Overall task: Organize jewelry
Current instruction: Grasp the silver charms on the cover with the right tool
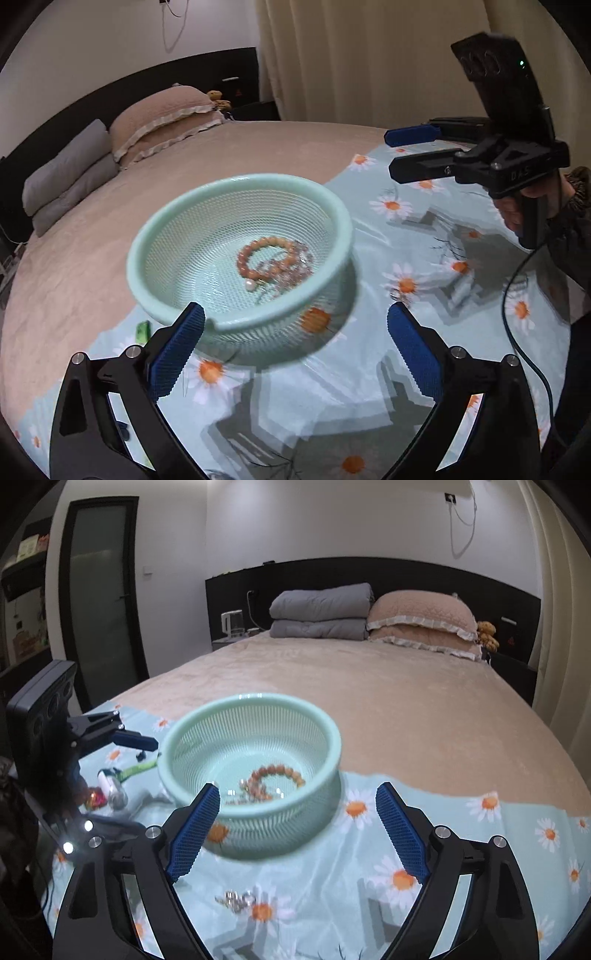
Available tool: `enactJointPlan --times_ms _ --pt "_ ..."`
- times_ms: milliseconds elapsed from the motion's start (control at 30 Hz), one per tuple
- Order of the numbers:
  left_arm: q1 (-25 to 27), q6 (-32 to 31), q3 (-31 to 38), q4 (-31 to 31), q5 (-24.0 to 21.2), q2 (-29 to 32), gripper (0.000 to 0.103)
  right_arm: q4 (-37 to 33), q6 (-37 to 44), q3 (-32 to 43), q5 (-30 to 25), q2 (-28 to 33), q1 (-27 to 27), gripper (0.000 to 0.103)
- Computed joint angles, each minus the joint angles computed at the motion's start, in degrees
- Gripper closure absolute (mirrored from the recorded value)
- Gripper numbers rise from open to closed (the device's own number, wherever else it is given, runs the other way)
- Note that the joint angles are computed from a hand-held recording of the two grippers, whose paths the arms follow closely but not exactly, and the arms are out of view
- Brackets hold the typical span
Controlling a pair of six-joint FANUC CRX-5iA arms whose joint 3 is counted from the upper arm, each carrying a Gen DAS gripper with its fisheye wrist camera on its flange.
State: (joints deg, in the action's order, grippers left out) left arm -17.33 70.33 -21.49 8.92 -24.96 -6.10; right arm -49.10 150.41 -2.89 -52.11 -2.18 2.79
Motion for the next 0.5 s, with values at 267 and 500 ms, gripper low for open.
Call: enactJointPlan --times_ms 267,500 --pt "-3.7 -3.0 -0.4 -0.9 0.3 0.0 0.006 4.7 4.5 -3.8 -4.4 -1.2 -2.4 0.019" --pt "-4.8 -9.8 -0.5 6.0 -1.0 4.0 0.007 8.0 9.3 -3.7 -8.5 0.9 1.3 0.041"
